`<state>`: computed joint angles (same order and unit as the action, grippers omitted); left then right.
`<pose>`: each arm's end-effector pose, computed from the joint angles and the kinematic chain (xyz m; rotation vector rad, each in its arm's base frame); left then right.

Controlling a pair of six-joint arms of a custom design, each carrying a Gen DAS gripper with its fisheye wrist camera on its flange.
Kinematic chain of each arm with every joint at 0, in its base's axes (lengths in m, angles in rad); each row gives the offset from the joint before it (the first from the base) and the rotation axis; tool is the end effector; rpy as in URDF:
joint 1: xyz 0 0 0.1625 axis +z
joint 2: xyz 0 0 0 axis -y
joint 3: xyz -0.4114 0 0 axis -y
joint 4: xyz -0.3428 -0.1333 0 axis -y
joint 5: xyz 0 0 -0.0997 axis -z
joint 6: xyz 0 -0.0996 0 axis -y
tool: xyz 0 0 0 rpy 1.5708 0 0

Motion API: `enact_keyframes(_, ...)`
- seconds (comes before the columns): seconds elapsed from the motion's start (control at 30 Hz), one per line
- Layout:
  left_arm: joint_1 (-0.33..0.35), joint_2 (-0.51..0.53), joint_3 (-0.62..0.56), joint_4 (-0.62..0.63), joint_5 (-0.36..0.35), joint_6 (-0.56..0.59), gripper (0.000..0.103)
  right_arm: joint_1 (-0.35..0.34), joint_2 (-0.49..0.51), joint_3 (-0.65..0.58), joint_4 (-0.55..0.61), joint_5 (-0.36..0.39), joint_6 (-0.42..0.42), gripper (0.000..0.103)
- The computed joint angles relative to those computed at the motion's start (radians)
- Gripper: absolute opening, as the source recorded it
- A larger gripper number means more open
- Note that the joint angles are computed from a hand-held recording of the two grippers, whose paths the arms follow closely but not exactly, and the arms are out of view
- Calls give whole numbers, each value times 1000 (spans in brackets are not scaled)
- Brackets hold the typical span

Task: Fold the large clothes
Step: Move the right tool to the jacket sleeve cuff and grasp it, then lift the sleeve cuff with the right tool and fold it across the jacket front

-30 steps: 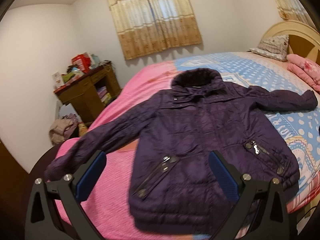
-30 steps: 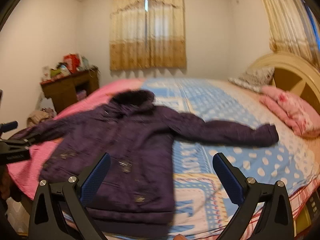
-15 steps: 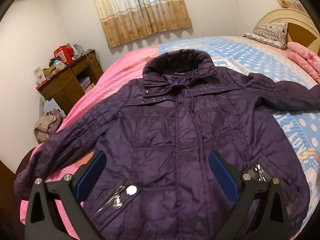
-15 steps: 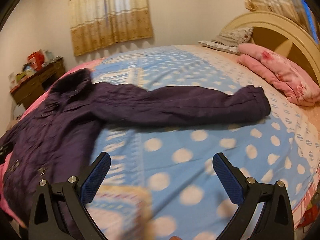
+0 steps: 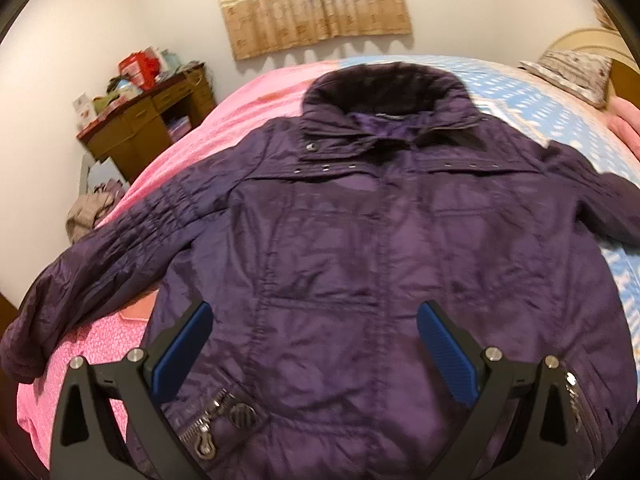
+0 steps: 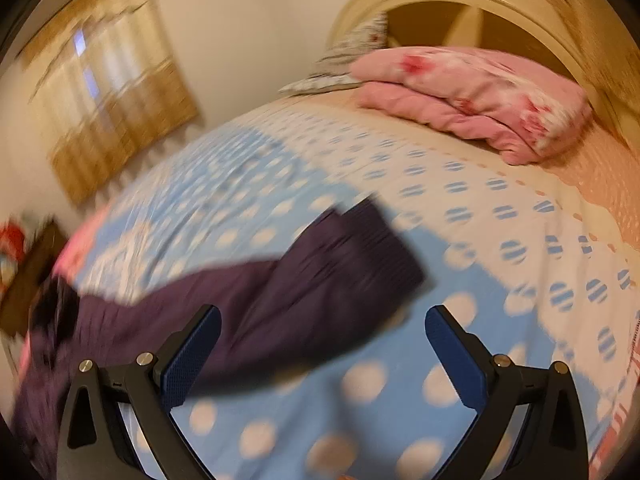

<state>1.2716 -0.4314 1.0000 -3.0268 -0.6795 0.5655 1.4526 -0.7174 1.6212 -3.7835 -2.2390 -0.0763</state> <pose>-0.0267 -0.8018 0.1877 0.4314 2.0330 -0.8262 -0.0024 -0.6275 0.2397 -0.5673 -1.9636 1.4416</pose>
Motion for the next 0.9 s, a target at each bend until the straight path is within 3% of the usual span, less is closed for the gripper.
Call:
enact_keyframes(0.17, 11, 41, -93, 20, 29, -14, 103, -98, -65, -4, 98, 159, 186, 101)
enact_keyframes(0.23, 13, 41, -99, 42, 34, -34, 103, -118, -71, -11, 125, 223, 208, 100)
enact_keyframes(0.3, 11, 36, -86, 46, 35, -48, 103, -124, -63, -35, 183, 252, 207, 91)
enact_keyframes(0.33, 12, 35, -85, 49, 33, -49, 103, -123, -59, -46, 202, 238, 205, 82)
enact_keyframes(0.37, 12, 32, -77, 52, 33, -55, 103, -125, -54, -52, 219, 234, 213, 62)
enact_keyframes(0.43, 11, 19, -53, 58, 29, -68, 103, -139, -59, -26, 197, 277, 232, 47)
enact_keyframes(0.5, 9, 4, -33, 59, 27, -78, 103, -137, -62, 6, 146, 271, 214, 27)
enact_keyframes(0.53, 8, -10, -11, 55, 21, -88, 103, -135, -68, 31, 113, 272, 209, 24)
enact_keyframes(0.73, 8, -70, 61, 38, -13, -131, 103, -105, -102, 165, -36, 242, 161, 19)
enact_keyframes(0.9, 6, -98, 99, 24, -28, -121, 103, -58, -124, 191, -92, 206, 131, 17)
